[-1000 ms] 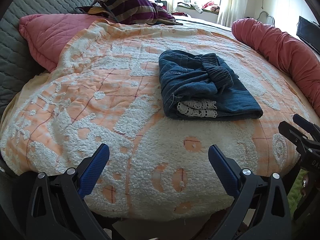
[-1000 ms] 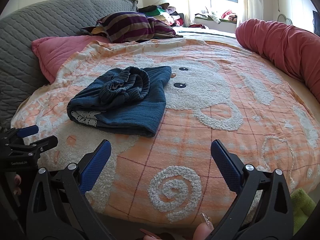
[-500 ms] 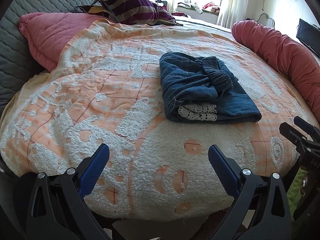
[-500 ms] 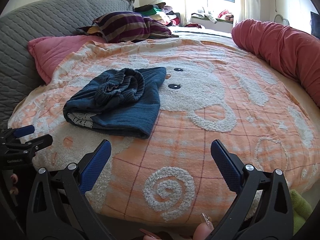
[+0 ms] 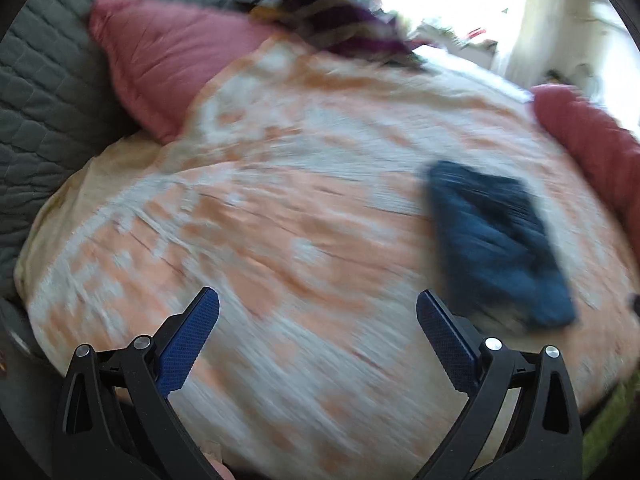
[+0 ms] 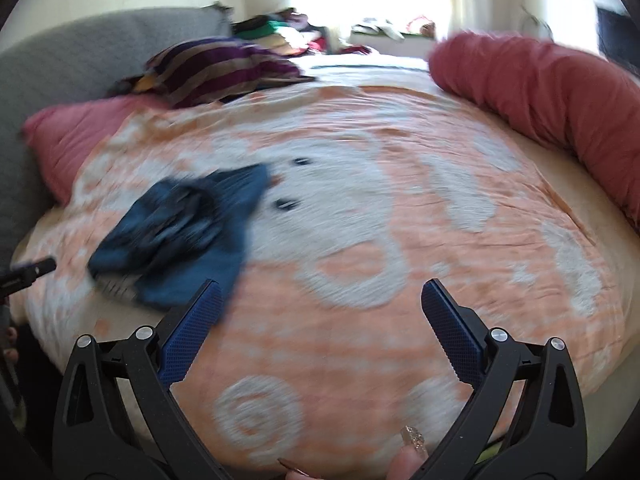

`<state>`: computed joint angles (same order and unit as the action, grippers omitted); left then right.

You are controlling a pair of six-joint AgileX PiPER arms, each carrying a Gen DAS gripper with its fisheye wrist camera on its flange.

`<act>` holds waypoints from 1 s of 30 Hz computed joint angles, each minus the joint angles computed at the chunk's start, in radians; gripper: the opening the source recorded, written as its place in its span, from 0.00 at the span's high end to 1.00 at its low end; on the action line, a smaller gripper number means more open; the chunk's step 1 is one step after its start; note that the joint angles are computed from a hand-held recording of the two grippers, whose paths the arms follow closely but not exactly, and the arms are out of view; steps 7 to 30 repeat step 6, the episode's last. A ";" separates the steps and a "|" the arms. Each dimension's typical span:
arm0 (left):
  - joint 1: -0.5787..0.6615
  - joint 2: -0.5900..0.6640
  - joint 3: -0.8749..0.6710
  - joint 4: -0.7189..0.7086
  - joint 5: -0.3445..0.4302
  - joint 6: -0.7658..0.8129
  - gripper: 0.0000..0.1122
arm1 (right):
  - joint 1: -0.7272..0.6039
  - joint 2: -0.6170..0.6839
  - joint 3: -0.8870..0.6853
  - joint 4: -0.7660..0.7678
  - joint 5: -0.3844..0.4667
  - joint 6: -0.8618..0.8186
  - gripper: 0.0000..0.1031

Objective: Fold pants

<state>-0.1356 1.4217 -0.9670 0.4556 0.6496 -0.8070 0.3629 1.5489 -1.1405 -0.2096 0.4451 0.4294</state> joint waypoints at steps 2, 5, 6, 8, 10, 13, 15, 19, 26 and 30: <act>0.124 0.114 -0.121 -0.028 0.018 0.097 0.12 | -0.135 0.061 -0.088 0.180 0.041 -0.179 0.09; 0.262 0.317 -0.353 -0.004 0.066 0.144 0.12 | -0.327 0.244 -0.324 0.189 0.163 -0.221 0.09; 0.285 0.370 -0.414 0.011 0.081 0.143 0.12 | -0.365 0.314 -0.413 0.119 0.210 -0.165 0.09; 0.285 0.370 -0.414 0.011 0.081 0.143 0.12 | -0.365 0.314 -0.413 0.119 0.210 -0.165 0.09; 0.285 0.370 -0.414 0.011 0.081 0.143 0.12 | -0.365 0.314 -0.413 0.119 0.210 -0.165 0.09; 0.285 0.370 -0.414 0.011 0.081 0.143 0.12 | -0.365 0.314 -0.413 0.119 0.210 -0.165 0.09; 0.285 0.370 -0.414 0.011 0.081 0.143 0.12 | -0.365 0.314 -0.413 0.119 0.210 -0.165 0.09; 0.285 0.370 -0.414 0.011 0.081 0.143 0.12 | -0.365 0.314 -0.413 0.119 0.210 -0.165 0.09; 0.285 0.370 -0.414 0.011 0.081 0.143 0.12 | -0.365 0.314 -0.413 0.119 0.210 -0.165 0.09; 0.285 0.370 -0.414 0.011 0.081 0.143 0.12 | -0.365 0.314 -0.413 0.119 0.210 -0.165 0.09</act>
